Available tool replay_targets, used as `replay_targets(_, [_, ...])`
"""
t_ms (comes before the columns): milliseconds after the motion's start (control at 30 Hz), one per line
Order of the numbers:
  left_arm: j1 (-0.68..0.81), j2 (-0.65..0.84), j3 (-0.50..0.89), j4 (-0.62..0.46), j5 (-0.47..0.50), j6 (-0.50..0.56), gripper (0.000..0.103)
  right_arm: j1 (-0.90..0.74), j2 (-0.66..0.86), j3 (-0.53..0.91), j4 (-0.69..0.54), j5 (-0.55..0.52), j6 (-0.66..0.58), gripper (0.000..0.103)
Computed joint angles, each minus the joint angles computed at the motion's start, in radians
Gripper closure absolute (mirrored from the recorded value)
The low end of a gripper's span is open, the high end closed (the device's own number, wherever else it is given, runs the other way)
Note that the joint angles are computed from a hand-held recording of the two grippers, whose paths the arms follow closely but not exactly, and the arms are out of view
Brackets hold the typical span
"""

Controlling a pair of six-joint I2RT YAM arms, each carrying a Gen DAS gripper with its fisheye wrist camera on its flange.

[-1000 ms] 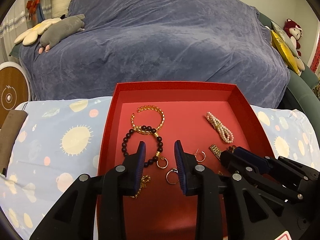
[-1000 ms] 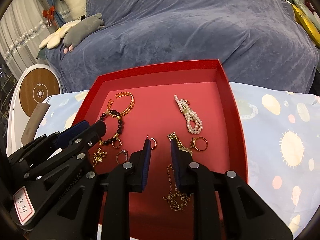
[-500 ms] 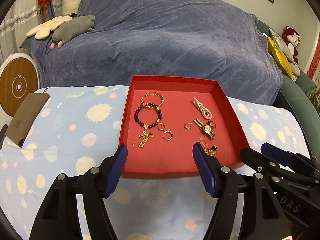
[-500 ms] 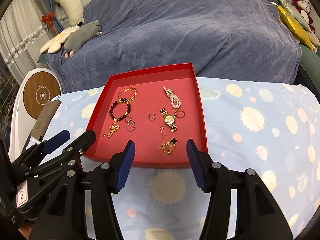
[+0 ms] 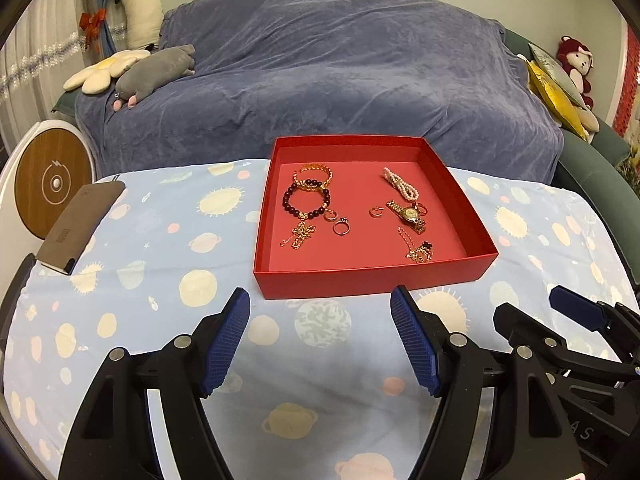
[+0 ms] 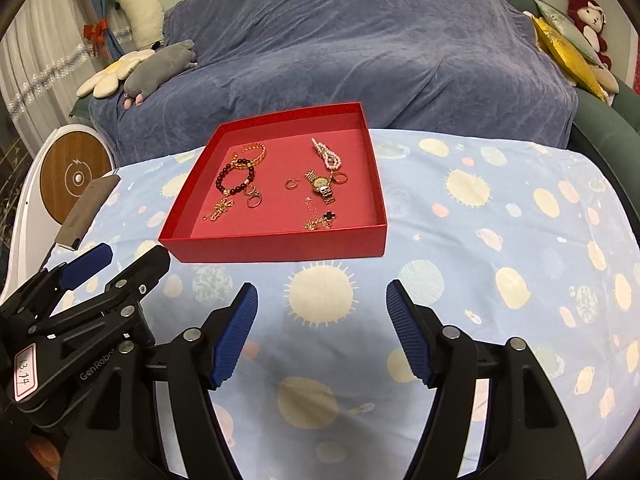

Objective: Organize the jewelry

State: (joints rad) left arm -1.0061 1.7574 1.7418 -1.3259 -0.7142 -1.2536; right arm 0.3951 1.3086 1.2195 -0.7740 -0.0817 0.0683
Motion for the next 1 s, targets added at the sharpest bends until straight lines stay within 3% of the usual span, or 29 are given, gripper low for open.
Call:
replay_targets(100, [0.011, -0.024, -0.051, 0.026, 0.013, -0.008, 0.029, 0.008, -0.012, -0.025, 0.037, 0.024, 0.013, 0.019])
replay_targets(300, [0.038, -0.052, -0.156, 0.107, 0.044, -0.007, 0.02, 0.016, 0.012, -0.069, 0.106, 0.06, 0.027, 0.009])
replay_targets(500, [0.051, -0.024, -0.181, 0.135, 0.059, 0.017, 0.018, 0.007, 0.034, -0.115, 0.163, 0.072, -0.012, 0.006])
replay_targets(1000, [0.039, 0.02, -0.165, 0.119, 0.017, 0.008, 0.016, -0.061, 0.055, -0.177, 0.215, -0.027, -0.014, 0.006])
